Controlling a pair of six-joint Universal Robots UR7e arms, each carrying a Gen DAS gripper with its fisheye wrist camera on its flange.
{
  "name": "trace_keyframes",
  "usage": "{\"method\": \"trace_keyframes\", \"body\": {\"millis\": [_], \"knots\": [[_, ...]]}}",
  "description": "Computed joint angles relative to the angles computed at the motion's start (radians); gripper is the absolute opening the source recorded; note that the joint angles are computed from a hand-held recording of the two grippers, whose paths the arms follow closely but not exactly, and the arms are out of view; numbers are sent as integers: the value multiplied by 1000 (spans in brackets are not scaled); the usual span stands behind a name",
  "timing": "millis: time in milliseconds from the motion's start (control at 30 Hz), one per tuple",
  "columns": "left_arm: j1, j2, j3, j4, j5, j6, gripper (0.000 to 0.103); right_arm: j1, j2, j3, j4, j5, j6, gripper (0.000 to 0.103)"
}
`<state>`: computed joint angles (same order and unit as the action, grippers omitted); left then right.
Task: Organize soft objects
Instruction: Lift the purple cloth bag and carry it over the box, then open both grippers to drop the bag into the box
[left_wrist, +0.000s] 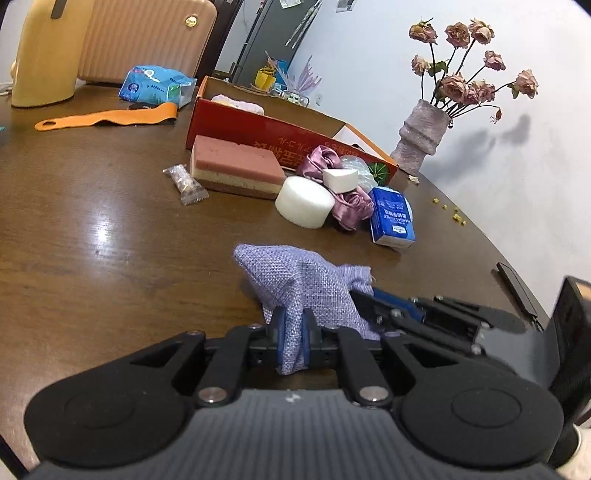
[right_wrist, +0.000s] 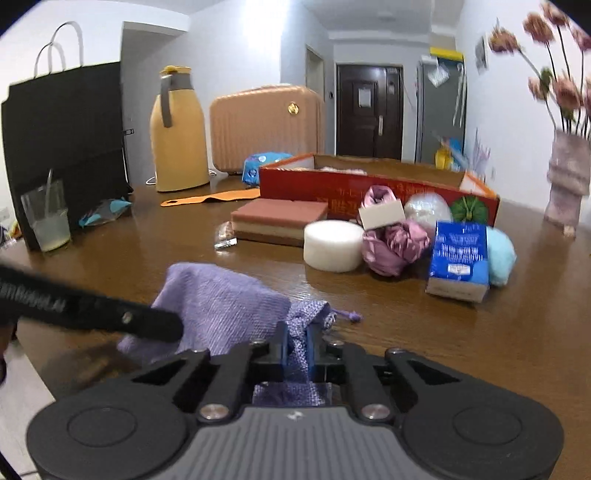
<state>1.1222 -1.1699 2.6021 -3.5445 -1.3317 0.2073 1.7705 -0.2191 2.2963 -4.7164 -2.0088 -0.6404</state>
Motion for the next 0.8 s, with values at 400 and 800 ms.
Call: {"method": "trace_keyframes", "body": {"millis": [400, 800], "knots": [[-34, 84, -363, 177, -204, 105, 8, -60, -352, -2, 199, 160, -31, 7], [-59, 709, -1329, 791, 124, -35, 9, -161, -412, -730, 1118, -130, -70, 8]]}}
